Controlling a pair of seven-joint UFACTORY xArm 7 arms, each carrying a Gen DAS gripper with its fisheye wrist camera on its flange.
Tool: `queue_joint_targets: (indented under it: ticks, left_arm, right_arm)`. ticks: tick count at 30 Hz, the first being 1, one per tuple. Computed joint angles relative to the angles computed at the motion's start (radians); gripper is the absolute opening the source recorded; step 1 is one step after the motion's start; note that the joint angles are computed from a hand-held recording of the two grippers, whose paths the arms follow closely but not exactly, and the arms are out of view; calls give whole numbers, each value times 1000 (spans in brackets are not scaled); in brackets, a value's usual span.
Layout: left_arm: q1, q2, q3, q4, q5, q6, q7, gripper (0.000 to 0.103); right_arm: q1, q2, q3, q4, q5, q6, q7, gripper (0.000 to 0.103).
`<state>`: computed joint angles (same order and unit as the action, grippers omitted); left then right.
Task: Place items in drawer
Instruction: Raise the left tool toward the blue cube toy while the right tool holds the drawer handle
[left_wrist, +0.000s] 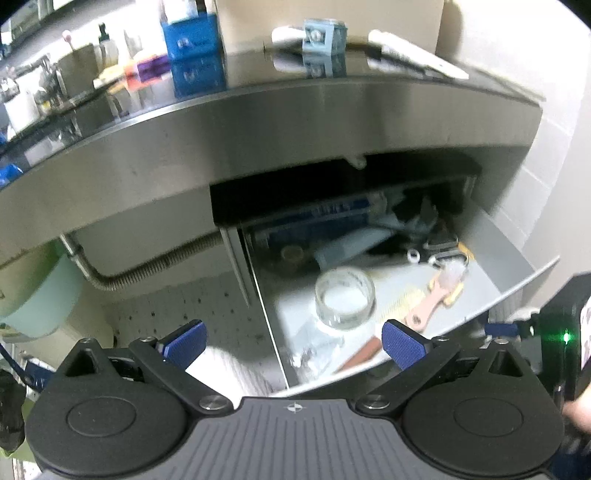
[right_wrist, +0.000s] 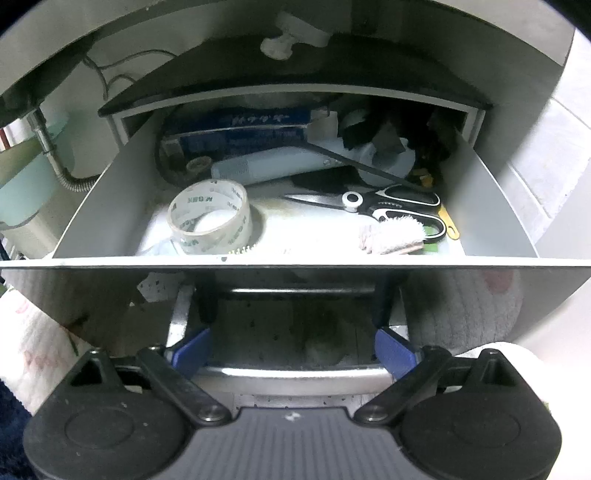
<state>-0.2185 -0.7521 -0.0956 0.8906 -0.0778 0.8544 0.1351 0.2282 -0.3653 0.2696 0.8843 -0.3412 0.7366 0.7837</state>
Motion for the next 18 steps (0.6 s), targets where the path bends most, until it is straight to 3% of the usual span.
queue_joint_targets:
  ticks: [7, 18]
  left_arm:
    - [-32, -36, 0, -57, 3, -149, 46, 102]
    - [-110, -32, 25, -32, -48, -320, 138, 102]
  right_arm:
    - [5, -29, -22, -33, 42, -50, -9, 96]
    - [-29, -204, 29, -135, 10, -166, 15, 101]
